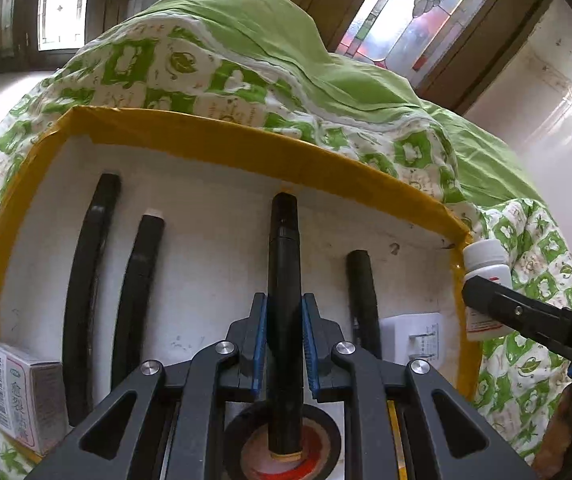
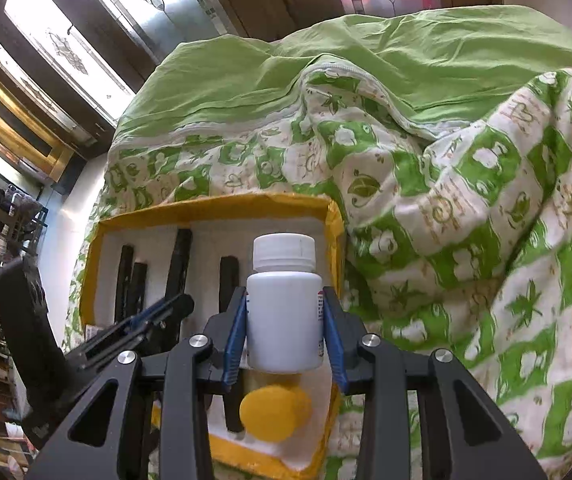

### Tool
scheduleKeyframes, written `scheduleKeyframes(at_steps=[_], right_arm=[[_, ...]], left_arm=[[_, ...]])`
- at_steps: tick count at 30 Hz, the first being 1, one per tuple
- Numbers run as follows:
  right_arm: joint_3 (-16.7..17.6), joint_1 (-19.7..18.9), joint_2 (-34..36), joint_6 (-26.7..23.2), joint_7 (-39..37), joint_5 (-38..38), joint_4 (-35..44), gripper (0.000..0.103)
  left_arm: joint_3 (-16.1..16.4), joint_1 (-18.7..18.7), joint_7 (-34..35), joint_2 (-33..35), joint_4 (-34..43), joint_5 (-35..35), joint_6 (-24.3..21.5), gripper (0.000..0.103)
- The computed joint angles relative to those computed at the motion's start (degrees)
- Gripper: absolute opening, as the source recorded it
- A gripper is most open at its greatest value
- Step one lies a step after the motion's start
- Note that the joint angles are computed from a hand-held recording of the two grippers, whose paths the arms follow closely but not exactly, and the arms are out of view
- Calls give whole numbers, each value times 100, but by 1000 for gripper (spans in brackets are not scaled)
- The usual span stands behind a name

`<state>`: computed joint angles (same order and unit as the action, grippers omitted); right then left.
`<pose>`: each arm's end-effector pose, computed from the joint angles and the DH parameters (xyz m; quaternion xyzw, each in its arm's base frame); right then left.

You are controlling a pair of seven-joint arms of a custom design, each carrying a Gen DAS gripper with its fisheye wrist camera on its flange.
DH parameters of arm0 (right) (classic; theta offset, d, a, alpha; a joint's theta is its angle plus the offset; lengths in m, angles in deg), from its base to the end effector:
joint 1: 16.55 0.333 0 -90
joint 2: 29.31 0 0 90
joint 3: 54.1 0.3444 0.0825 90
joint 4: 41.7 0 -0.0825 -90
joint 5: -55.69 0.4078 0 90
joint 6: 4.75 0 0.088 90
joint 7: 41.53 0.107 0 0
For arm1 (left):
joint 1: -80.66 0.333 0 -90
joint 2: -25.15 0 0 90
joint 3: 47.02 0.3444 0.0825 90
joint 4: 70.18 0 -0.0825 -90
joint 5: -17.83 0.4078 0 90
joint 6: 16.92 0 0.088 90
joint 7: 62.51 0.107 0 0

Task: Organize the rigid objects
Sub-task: 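Lower pill bottle and marker into the tray and open both tools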

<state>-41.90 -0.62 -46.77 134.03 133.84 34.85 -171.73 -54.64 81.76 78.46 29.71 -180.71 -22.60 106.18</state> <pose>0.4476 0.2474 0.5454 -0.3730 0.8847 -0.1303 0.2473 0.6132 -0.0953 0.4876 0.4233 -0.8499 0.3082 0.0588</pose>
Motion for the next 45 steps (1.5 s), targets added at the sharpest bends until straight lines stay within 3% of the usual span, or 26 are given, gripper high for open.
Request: scheduleKeyframes(at_steps=[11,17,25,27,29,33,39,45], right_arm=[[-6,233,567,688,-321,102,350,35],[-45,342,971,812,-387,-316,659,35],[-241,533,1417,878,-692,-410,999,35],[-281,568,1480,891,-729,-377,1025,35],[-313,601,1529,885,-772,-334,1036,35],[-342,668,1617,804,-815,-329,1076,35],[-327,706,1449,894,-241,-689,913,37],[2,657,830,928,1052,-1267,439,51]], left_arm=[[-1,46,10,99,71,293,437,16],[-5,68,78,144,107,359,590,16],[39,280,73,208,330,213,152,16],[84,362,238,80,270,54,58,20],[161,437,443,-81,165,-117,9,37],[423,588,1117,-609,-323,-496,-72,58],[893,800,1842,-1246,-1123,-322,-93,62],[1161,841,2467,-1741,-1736,-73,79,62]])
